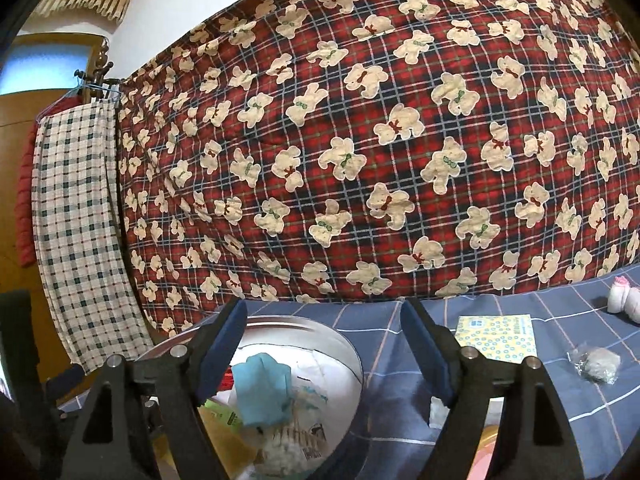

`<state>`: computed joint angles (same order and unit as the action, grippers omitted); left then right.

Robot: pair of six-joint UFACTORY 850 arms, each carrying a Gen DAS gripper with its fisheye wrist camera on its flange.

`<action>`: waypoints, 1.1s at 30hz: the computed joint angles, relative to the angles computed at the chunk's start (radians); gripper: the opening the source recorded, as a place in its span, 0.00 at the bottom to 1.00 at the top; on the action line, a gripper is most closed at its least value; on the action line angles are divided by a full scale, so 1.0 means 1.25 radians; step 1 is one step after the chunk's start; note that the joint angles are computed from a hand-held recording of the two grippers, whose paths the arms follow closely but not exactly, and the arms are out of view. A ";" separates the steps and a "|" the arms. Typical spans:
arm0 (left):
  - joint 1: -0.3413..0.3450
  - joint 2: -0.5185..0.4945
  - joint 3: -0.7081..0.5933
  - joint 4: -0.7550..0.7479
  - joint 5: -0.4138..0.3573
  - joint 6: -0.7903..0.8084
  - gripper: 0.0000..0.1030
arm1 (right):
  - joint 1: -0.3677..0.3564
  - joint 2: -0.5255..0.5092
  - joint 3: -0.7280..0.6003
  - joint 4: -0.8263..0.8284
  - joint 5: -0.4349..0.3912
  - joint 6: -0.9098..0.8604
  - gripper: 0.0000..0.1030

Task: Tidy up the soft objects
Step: 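Open the left tool to drop the roll while the right tool drops the sponge into the tin, then withdraw both open tools from the tin toward the plastic bag and sock bundle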

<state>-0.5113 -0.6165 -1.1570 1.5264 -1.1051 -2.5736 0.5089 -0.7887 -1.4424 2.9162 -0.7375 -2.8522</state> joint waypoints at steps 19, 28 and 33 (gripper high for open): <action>-0.046 -0.023 -0.034 -0.013 -0.026 0.034 1.00 | -0.021 0.036 0.091 0.118 -0.106 -0.151 0.84; -0.069 -0.039 -0.062 -0.012 -0.027 0.061 1.00 | -0.039 0.055 0.128 0.124 -0.129 -0.172 0.84; -0.078 -0.041 -0.070 -0.002 -0.008 0.053 1.00 | -0.056 0.067 0.144 0.123 -0.122 -0.178 0.84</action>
